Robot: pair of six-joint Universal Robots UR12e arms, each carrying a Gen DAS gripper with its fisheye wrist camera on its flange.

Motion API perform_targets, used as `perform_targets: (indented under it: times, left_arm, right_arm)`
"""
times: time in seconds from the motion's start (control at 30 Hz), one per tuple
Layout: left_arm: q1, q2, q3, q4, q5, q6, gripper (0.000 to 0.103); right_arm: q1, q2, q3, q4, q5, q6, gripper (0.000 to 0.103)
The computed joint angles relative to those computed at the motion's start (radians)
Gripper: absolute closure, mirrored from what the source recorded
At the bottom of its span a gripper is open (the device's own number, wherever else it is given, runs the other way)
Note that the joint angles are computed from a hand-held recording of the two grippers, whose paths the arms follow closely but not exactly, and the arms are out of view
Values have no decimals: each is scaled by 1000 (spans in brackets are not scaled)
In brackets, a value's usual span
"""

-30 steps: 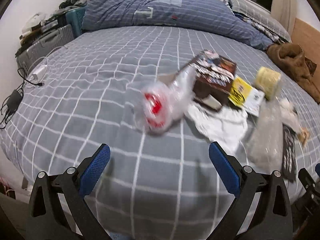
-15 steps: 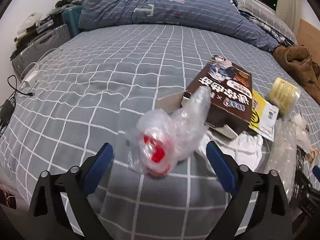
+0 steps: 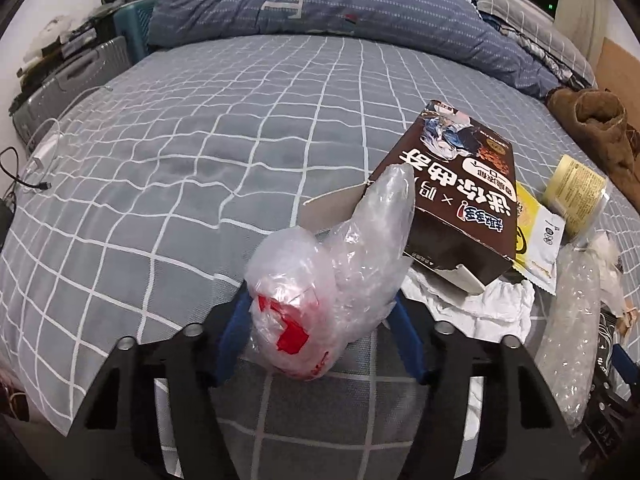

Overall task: Collect trash
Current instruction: 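Grasp the clear red-printed bag with the left tool while the right tool grasps the black wipe packet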

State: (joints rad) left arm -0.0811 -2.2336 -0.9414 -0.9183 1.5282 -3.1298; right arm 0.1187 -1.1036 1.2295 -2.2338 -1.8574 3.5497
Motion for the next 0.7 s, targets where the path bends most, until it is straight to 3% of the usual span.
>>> perform_targets:
  times: [0.2, 0.7]
  left_arm:
    - [3, 1, 2, -7, -12, 7, 52]
    - [6, 34, -36, 12, -27, -14, 52]
  right_arm:
    - [-3, -7, 5, -3, 19, -1, 40]
    - [-1, -27, 20, -42, 20, -19, 42]
